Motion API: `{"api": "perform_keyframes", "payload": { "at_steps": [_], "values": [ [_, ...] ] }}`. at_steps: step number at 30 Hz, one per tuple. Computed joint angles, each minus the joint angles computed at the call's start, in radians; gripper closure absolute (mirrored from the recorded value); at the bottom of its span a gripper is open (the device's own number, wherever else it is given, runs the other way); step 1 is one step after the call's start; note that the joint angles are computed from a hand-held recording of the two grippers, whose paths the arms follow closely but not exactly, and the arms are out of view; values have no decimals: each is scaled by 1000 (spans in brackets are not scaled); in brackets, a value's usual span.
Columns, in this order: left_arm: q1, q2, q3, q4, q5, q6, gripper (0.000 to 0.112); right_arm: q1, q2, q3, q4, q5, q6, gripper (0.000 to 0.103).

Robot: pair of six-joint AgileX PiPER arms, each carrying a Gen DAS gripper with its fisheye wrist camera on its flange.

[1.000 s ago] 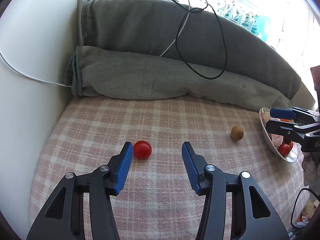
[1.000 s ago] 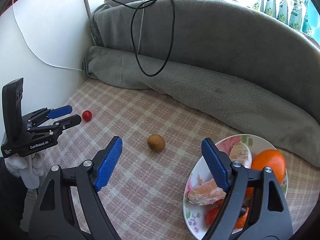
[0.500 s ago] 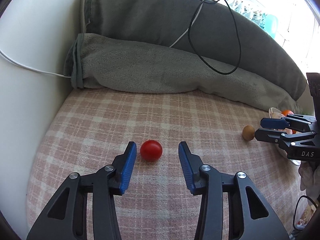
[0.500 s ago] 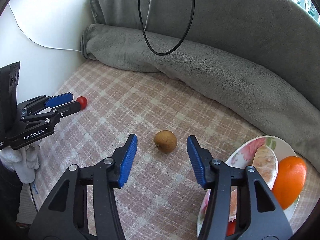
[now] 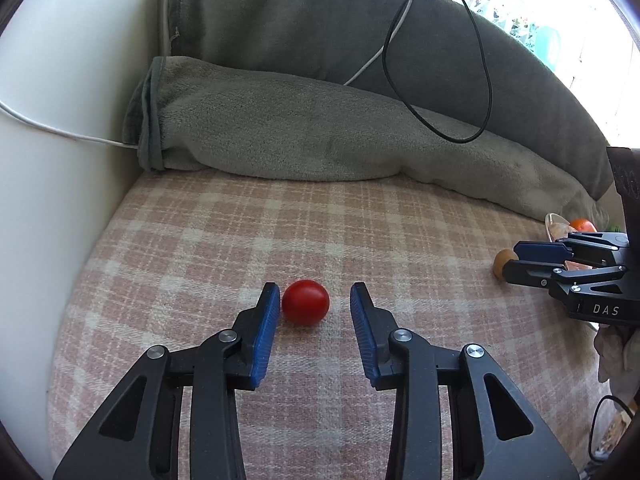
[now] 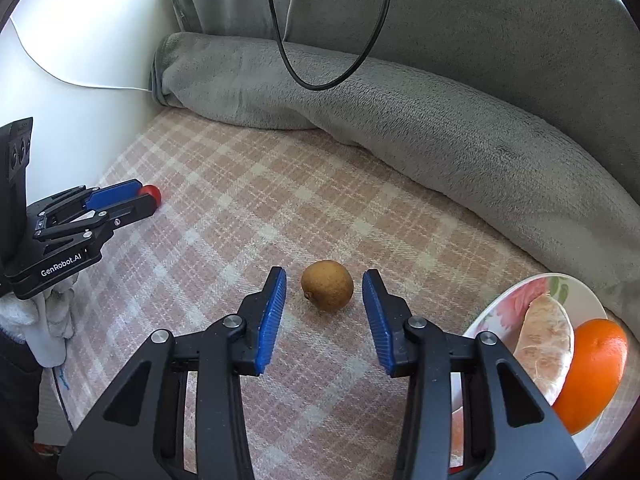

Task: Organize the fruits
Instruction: 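Close the left tool on the red tomato while the right tool grasps the brown kiwi, then lift the tomato and kiwi and carry both over the floral plate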

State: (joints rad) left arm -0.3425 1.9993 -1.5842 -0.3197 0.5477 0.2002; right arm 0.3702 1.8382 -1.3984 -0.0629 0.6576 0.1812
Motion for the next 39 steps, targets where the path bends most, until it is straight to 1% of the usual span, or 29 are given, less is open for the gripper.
{"api": "perform_keyframes", "payload": {
  "at_steps": [11, 18, 22, 25, 29, 39],
  "values": [
    [1, 38, -41, 27, 20, -26, 80, 12, 39, -20, -13, 1, 20, 67],
    [-1, 44, -47, 37, 29, -37, 87, 15, 51, -30, -29, 8, 29, 68],
    [-1, 45, -44, 29, 27, -37, 88, 16, 60, -35, -37, 13, 37, 73],
    [3, 42, -39, 28, 24, -31, 88, 14, 63, -37, -32, 11, 36, 73],
    [5, 34, -28, 29, 15, -30, 88, 15, 51, -25, -35, 7, 35, 73],
    [-15, -32, 29, 41, -16, -41, 89, 28, -18, 21, -29, -13, 18, 73]
  ]
}}
